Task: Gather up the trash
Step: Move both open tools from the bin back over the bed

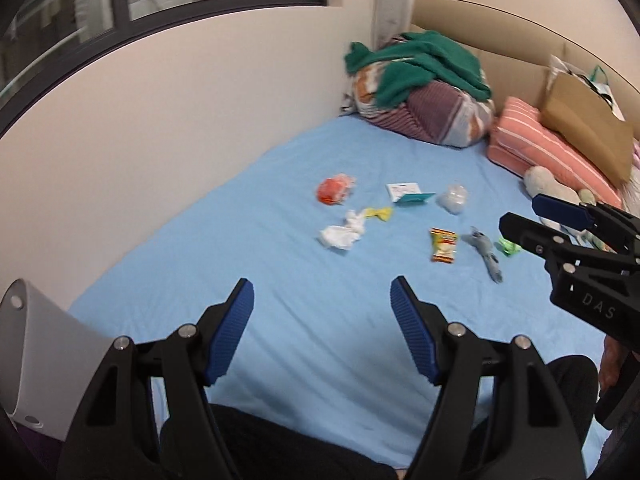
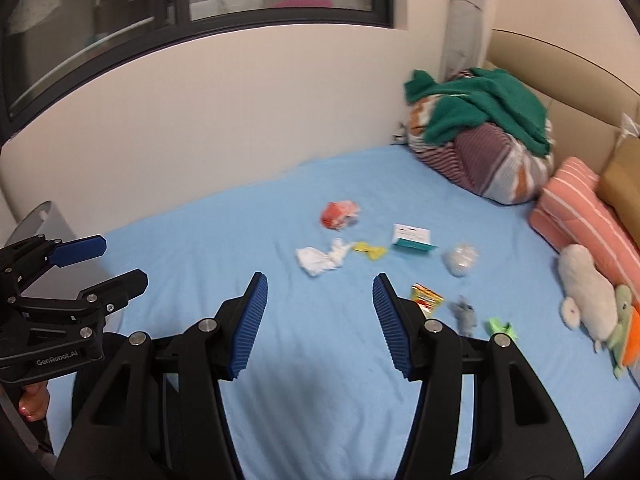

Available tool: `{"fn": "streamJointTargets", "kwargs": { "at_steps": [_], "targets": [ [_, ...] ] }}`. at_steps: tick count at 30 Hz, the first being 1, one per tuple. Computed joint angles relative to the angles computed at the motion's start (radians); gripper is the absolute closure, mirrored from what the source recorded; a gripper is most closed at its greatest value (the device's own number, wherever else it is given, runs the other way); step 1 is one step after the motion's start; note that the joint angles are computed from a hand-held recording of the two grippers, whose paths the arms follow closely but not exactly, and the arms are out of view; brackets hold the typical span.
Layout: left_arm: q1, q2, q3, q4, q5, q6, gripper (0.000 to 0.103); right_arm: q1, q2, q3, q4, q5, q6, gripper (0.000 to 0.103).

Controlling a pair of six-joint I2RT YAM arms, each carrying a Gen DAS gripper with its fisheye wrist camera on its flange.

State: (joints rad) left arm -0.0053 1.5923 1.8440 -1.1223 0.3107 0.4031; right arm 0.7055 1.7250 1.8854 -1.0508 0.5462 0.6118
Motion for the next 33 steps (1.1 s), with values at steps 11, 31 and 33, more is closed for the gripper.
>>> {"fn": "streamJointTargets", "kwargs": {
  "at_steps": [11, 31, 33],
  "targets": [
    [-0.406, -0.016, -0.133, 0.07, -0.085, -0.126, 0.032, -0.188, -0.435, -0.486, -0.018, 0.047, 0.052, 0.05],
    [-0.698, 0.335, 0.012, 0.154, -0.187, -0.31, 0.032, -0.708, -0.615, -0.92, 0.28, -0.261, -0.203, 0.05],
    [-0.707, 0.388, 0.052, 0.152, -0.192, -0.321, 0.032, -0.759, -0.583, -0.947, 0.337, -0.303, -0.24, 0.05]
  ]
}}
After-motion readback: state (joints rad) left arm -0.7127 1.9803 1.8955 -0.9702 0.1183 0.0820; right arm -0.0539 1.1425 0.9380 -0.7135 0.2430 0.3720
